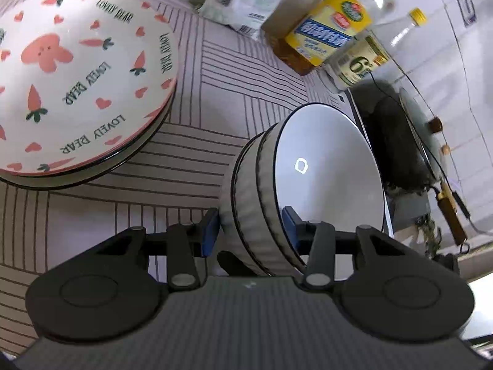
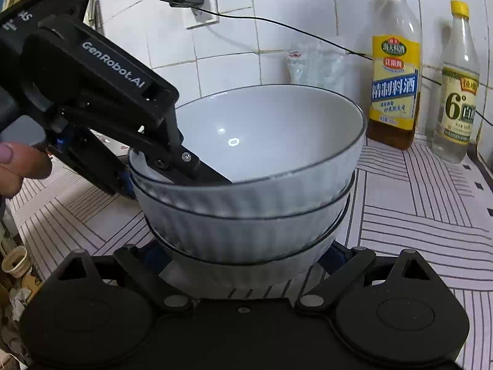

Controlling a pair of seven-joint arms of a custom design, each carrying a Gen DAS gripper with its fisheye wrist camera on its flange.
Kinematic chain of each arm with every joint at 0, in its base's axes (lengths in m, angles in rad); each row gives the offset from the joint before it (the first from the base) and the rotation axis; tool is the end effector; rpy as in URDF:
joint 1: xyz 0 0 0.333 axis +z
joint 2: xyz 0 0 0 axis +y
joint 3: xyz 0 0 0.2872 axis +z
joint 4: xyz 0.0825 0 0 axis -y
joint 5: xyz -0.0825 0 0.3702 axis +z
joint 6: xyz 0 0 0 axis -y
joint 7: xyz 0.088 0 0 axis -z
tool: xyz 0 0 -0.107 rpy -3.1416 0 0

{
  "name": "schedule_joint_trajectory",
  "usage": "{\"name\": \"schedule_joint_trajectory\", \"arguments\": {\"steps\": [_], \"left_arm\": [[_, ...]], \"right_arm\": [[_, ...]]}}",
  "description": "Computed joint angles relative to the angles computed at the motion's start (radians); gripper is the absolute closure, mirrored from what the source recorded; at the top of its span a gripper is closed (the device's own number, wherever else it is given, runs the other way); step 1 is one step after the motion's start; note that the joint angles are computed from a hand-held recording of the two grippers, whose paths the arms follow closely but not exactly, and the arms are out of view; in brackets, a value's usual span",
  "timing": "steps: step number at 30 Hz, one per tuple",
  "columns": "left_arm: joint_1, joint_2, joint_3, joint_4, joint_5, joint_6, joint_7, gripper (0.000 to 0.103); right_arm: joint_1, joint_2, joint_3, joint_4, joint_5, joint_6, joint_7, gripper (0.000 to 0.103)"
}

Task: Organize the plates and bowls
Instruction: 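Lift the stacked white bowls with both grippers onto the bunny plate stack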

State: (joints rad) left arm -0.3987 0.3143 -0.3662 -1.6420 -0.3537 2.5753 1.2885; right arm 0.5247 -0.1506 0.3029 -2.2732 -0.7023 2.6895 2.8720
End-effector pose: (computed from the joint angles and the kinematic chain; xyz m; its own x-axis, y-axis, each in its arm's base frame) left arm 0.5082 -0.4397 0.4924 -0.2721 -0.7889 0.5510 -0.9260 0.0590 -0.3729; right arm 0.3375 0.4036 0.4514 0.1475 -0.9764 -0.1579 -0.7626 -0.0106 -0.6468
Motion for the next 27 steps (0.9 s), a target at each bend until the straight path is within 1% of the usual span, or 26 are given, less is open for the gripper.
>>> {"name": "schedule_joint_trajectory", "arguments": {"steps": [2, 4, 8, 12, 16, 19, 24, 27], "left_arm": [[-0.011, -0.008, 0.006, 0.001, 0.026, 0.001, -0.013, 0.061], [-0.011, -0.025, 0.006, -0.003, 0.027, 0.001, -0.019, 0.061], [0.009, -0.070, -0.002, -0.026, -0.028, 0.000, -0.003, 0.061], [0.012, -0.127, 0.009, -0.060, -0.044, 0.012, -0.007, 0.061], [0.021, -0.180, 0.025, -0.092, -0.063, 0.008, -0.010, 0.061], [0.025, -0.214, 0.043, -0.109, -0.045, -0.002, -0.035, 0.061], [0.045, -0.245, 0.072, -0.117, -0.014, -0.032, -0.091, 0.060], [0.063, -0.255, 0.087, -0.116, 0.003, -0.043, -0.109, 0.060]], "right_arm": [[0.003, -0.005, 0.002, 0.008, 0.005, -0.014, -0.007, 0.006], [0.005, -0.014, 0.005, 0.019, 0.009, -0.028, -0.004, 0.006], [0.006, -0.021, 0.013, 0.058, 0.000, -0.064, -0.028, 0.006], [0.009, -0.007, 0.007, 0.105, 0.002, -0.067, -0.082, 0.006], [0.012, 0.033, -0.009, 0.165, 0.020, -0.042, -0.159, 0.006], [0.018, 0.082, -0.021, 0.222, 0.025, -0.016, -0.197, 0.006], [0.046, 0.188, -0.058, 0.327, 0.026, 0.041, -0.234, 0.006], [0.073, 0.267, -0.088, 0.411, 0.043, 0.061, -0.271, 0.006]]}}
